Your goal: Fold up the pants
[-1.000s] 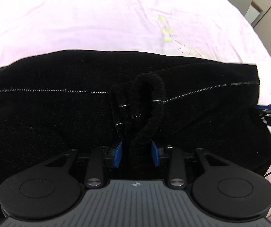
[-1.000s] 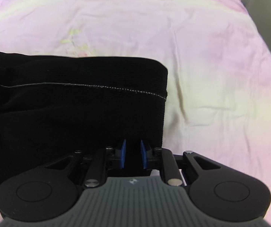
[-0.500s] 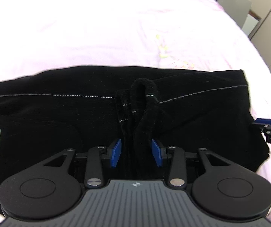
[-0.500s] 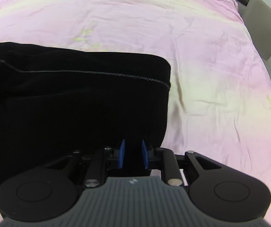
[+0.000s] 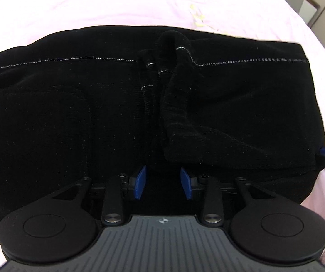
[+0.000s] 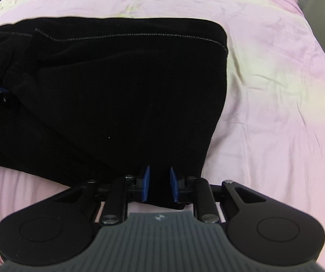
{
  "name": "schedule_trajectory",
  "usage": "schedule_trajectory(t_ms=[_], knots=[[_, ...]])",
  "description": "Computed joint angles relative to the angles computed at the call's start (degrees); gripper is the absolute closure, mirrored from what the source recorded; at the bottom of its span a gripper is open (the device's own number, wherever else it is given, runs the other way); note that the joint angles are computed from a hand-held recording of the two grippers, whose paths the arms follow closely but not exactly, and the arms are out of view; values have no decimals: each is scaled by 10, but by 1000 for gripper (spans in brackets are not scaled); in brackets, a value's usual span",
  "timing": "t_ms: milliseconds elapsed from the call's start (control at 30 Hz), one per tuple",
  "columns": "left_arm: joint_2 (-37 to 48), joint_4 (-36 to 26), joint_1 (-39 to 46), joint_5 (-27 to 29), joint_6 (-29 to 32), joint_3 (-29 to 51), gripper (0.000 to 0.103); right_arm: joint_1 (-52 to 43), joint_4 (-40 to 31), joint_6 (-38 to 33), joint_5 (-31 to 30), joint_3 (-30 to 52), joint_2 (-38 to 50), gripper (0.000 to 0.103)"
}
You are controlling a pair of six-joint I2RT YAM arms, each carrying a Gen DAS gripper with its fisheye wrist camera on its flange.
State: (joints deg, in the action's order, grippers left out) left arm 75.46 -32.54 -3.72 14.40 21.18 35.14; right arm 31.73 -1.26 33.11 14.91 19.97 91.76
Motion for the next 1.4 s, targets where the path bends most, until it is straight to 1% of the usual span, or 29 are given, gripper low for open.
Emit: schedule_trajectory(t_ms=[67,133,167,200,267,300,333,400,467,500,567,600,633,700,767,833,900,933,1000,1100,1200,1233,1300,1333,1367,1400], knots=[[-18,-21,16,9,18,5,62,4,-23,0,4,20,10,86],[-48,-51,46,13,48,12,62,10,-62,3,11,41,4,86],[-63,-68,75,28,74,18,62,16,-78,4,19,49,-2,86],[-86,-101,105,44,98,27,61,25,-94,5,27,56,-11,86],[-87,-151,181,80,158,59,53,51,-124,17,34,67,-40,86],[-79,-171,222,95,189,76,51,58,-132,19,32,73,-48,83],[-70,-185,252,105,208,96,49,66,-140,22,28,85,-51,79],[-43,-221,320,120,258,145,44,86,-149,20,24,116,-41,78],[5,-248,379,127,302,206,40,105,-156,5,17,159,-11,77],[27,-255,402,128,318,232,39,114,-161,-5,15,184,7,77],[77,-273,442,123,347,290,31,128,-171,-26,9,235,45,77],[91,-263,449,118,342,293,30,132,-175,-37,6,260,64,77],[121,-273,464,117,345,321,28,134,-179,-50,4,287,84,77],[182,-283,492,122,330,371,27,137,-186,-79,0,337,120,77],[251,-310,526,143,313,437,25,138,-202,-105,-2,392,157,77],[307,-320,544,168,281,478,24,133,-224,-134,-3,450,197,77],[355,-322,550,187,246,509,22,133,-262,-158,12,514,239,77],[381,-328,554,197,229,529,19,131,-278,-169,20,542,259,77],[430,-337,556,214,187,562,18,124,-312,-178,25,599,300,77],[495,-347,556,241,136,598,18,112,-339,-186,14,655,342,77],[529,-338,552,277,112,605,16,94,-340,-199,-3,679,370,77],[531,-329,549,285,109,602,17,91,-338,-204,-8,673,368,77],[530,-309,541,293,105,591,24,81,-337,-214,-19,683,384,77],[531,-301,538,295,101,588,30,77,-339,-215,-26,690,394,77],[528,-295,536,297,94,584,33,70,-341,-216,-37,694,400,77],[524,-291,535,296,88,581,35,65,-341,-217,-45,698,407,81]])
